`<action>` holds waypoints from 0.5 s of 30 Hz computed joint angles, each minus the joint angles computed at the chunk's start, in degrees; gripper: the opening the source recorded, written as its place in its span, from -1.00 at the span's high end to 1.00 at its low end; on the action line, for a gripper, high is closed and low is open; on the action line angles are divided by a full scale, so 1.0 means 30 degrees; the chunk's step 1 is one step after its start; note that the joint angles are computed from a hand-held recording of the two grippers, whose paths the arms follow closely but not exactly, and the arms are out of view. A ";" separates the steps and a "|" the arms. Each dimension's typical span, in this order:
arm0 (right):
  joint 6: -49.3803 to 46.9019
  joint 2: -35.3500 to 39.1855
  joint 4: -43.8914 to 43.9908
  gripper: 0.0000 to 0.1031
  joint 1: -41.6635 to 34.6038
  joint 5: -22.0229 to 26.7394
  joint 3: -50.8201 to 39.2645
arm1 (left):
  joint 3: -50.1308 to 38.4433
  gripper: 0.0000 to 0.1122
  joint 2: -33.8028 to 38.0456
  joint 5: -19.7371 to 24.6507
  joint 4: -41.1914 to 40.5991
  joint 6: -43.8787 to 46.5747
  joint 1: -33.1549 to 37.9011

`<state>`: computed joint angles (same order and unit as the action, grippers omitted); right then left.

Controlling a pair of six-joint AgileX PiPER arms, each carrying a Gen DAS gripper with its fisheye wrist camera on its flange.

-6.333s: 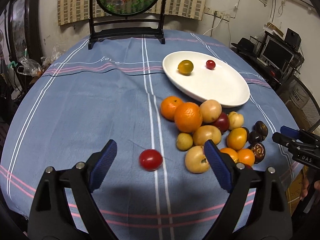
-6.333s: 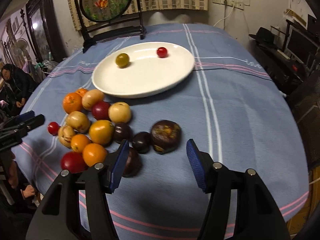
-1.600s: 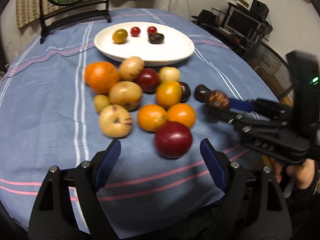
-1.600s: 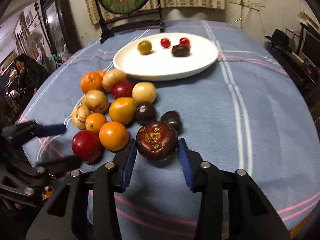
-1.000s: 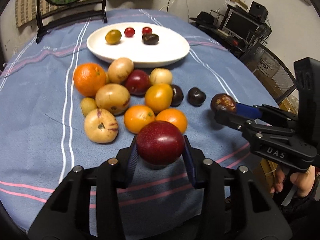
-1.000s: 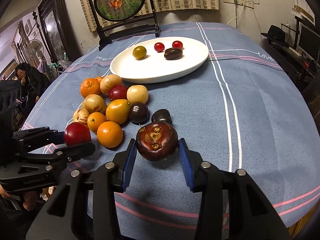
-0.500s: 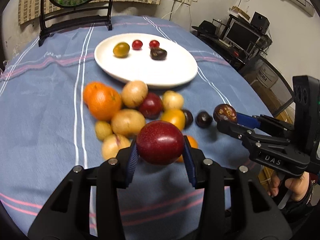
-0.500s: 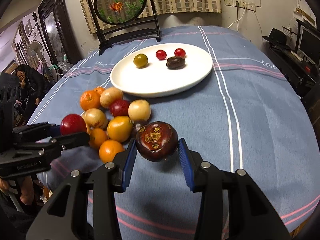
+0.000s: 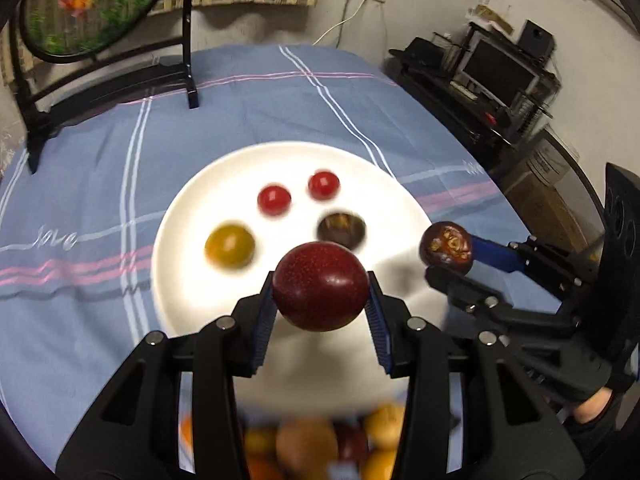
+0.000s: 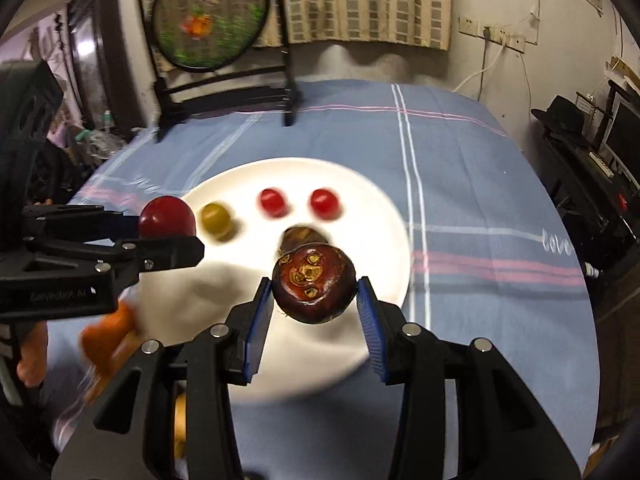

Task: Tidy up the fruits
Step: 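Place both held fruits on the white plate and open both grippers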

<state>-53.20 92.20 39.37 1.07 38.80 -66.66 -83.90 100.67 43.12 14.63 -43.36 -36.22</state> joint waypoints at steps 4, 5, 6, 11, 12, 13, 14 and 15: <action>0.2720 0.3333 -0.1953 0.17 0.0739 0.0353 -0.3485 | -0.3843 0.23 0.3454 0.1143 -0.1805 0.1917 0.1478; 0.3073 0.3818 -0.2207 0.17 0.0837 0.0334 -0.3937 | -0.4524 0.23 0.4080 0.1430 -0.1906 0.2075 0.1639; 0.3194 0.4112 -0.2275 0.17 0.0872 0.0340 -0.4208 | -0.4894 0.23 0.4417 0.1564 -0.2021 0.2208 0.1747; 0.2945 0.4690 -0.2019 0.14 0.0910 -0.0150 -0.4530 | -0.5904 0.17 0.5457 0.1899 -0.2558 0.2757 0.2260; 0.3032 0.4545 -0.2071 0.13 0.0954 -0.0372 -0.4311 | -0.6067 0.09 0.5522 0.2011 -0.2655 0.2782 0.2349; 0.3339 0.4473 -0.2375 0.11 0.0946 -0.0469 -0.4310 | -0.5826 -0.08 0.5239 0.1772 -0.2733 0.2686 0.2434; 0.3367 0.4370 -0.2382 0.11 0.0828 -0.0280 -0.4351 | -0.5398 -0.11 0.4786 0.1493 -0.2576 0.2447 0.2432; 0.3430 0.4297 -0.2365 0.11 0.0730 -0.0073 -0.4443 | -0.4928 -0.11 0.4200 0.1297 -0.2428 0.2363 0.2404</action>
<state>-42.91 105.09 32.28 3.26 38.58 -79.98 -98.68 113.27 47.01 7.35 -36.27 -29.00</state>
